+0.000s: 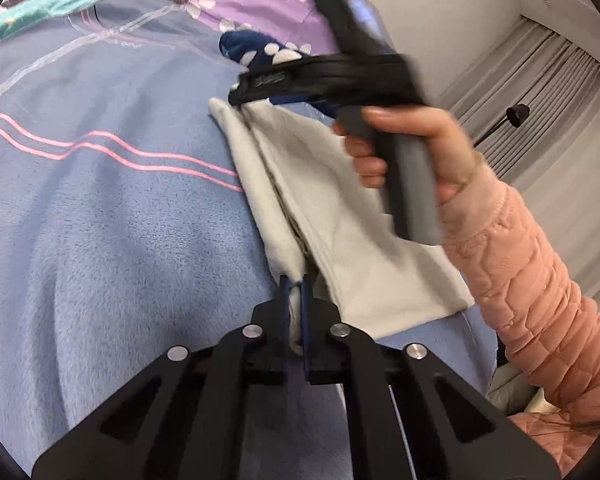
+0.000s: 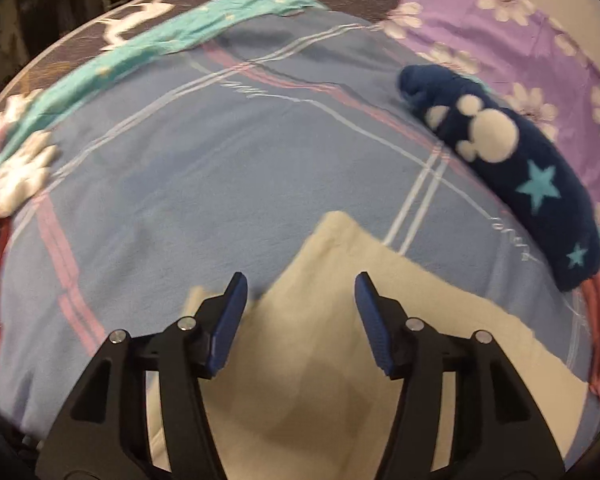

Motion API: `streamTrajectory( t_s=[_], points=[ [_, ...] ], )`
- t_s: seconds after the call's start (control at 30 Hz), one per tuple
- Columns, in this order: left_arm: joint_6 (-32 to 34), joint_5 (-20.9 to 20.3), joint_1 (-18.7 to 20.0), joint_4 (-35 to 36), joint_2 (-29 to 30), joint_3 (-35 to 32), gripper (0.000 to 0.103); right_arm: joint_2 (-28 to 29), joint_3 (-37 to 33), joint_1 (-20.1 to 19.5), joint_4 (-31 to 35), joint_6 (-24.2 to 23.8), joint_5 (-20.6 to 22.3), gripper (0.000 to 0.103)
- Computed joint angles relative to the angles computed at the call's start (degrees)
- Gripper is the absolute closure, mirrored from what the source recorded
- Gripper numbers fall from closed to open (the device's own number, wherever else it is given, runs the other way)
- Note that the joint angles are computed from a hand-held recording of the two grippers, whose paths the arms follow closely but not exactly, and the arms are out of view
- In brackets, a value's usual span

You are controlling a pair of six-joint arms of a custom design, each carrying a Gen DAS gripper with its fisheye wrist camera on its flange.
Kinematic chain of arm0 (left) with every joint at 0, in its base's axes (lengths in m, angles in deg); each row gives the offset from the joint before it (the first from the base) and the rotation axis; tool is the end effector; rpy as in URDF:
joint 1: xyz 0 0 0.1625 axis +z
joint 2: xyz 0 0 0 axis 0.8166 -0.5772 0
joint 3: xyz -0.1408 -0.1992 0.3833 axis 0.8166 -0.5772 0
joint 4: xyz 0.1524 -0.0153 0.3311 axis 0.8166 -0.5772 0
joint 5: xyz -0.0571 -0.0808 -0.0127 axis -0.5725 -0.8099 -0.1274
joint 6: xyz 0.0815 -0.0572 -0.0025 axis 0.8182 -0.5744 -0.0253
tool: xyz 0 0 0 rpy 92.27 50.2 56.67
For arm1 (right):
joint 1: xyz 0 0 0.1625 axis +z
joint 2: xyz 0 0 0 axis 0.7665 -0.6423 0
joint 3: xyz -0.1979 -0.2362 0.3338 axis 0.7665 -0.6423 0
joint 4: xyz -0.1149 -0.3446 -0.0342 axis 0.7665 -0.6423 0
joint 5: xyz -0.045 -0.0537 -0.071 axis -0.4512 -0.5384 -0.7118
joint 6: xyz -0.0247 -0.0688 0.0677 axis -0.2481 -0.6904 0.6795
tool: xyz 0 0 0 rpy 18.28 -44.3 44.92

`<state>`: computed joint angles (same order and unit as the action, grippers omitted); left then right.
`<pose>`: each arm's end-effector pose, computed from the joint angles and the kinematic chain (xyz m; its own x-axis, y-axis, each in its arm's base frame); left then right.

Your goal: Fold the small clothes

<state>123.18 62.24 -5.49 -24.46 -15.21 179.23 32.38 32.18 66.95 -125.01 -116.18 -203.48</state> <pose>-0.0335 -0.3176 0.1715 -0.9864 0.0730 -0.1470 0.1533 0.7296 -0.6665 0.3679 -0.5645 -0.0902 -0.4514 -0.6149 0.6467 -0.7660 0.6387 0.0727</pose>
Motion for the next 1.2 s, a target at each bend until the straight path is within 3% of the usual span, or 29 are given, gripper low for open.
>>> streamTrajectory(
  t_s=[0.03, 0.07, 0.1, 0.17, 0.23, 0.3, 0.4, 0.47, 0.53, 0.6, 0.67, 0.7, 0.73, 0.9, 0.97, 1.13, 1.2],
  points=[
    [-1.74, -1.08, -2.04, -0.17, -0.65, 1.05, 0.101, 0.13, -1.12, -0.65, 3.0, 3.51, 0.53, 0.082],
    [-4.59, -3.39, -5.9, -0.01, -1.57, 2.96, 0.101, -0.07, -1.36, -1.2, 3.86, 5.11, 2.31, 0.094],
    [-6.96, -6.8, -9.79, 0.73, -1.97, 4.43, 0.101, -0.37, -1.16, -1.53, 3.38, 5.19, 4.44, 0.099],
    [-12.7, -11.49, -15.49, 3.69, -1.44, 5.79, 0.103, -1.42, 0.53, -2.05, 0.14, 2.91, 8.96, 0.099],
    [-15.44, -14.26, -17.36, 5.98, -0.7, 6.38, 0.103, -3.75, 1.76, -3.39, 4.63, 3.36, 17.21, 0.103],
    [-17.55, -15.15, -16.04, 7.43, -0.03, 6.42, 0.103, -4.05, 1.3, -3.44, 6.99, 3.25, 18.04, 0.103],
    [-17.29, -13.44, -12.3, 5.33, -1.47, 6.91, 0.098, -4.01, 2.64, -2.48, 3.24, 0.69, 14.65, 0.098],
    [-15.83, -11.74, -11.33, 3.16, -2.85, 7.53, 0.074, -5.89, 5.62, -2.48, 0.79, -0.95, 15.28, 0.078],
    [-14.02, -11.56, -12.42, 2.35, -2.66, 7.54, 0.071, -7.6, 9.09, -2.34, -2.3, -3.31, 15.21, 0.071],
    [-11.09, -10.31, -11.81, 2.14, -0.96, 5.96, 0.067, -10.17, 13.09, -2.63, -3.92, -5.23, 15.44, 0.071],
    [-9.15, -9.69, -10.03, 3.41, 1.93, 3.48, 0.068, -12.64, 16.97, -3.24, -4.1, -5.56, 16.93, 0.066],
    [-10.34, -11.19, -9.89, 5.2, 4.5, 2.04, 0.074, -13.37, 18.4, -3.44, -4.5, -5.64, 17.3, 0.064],
    [-11.96, -13.18, -10.12, 7.22, 6.64, 1.15, 0.092, -14.3, 20.6, -3.84, -5.41, -5.95, 17.6, 0.059],
    [-13.33, -12.84, -10.11, 7.06, 5.14, 3.04, 0.095, -17.01, 29.68, -5.99, -9.32, -7.74, 17.47, 0.051],
    [-14.12, -13.71, -11.55, 5.95, 4.62, 4.72, 0.095, -17.39, 33.61, -6.91, -14.93, -10.18, 17.39, 0.048],
    [-18.26, -19.58, -17.05, 7.02, 5.53, 6.19, 0.09, -20.21, 38.92, -8.52, -18.22, -8.71, 19.06, 0.034],
    [-17.39, -22.29, -18.1, 7.68, 5.52, 5.39, 0.082, -21.32, 41.05, -9.13, -20.7, -8.71, 19.6, 0.034]
  ],
)
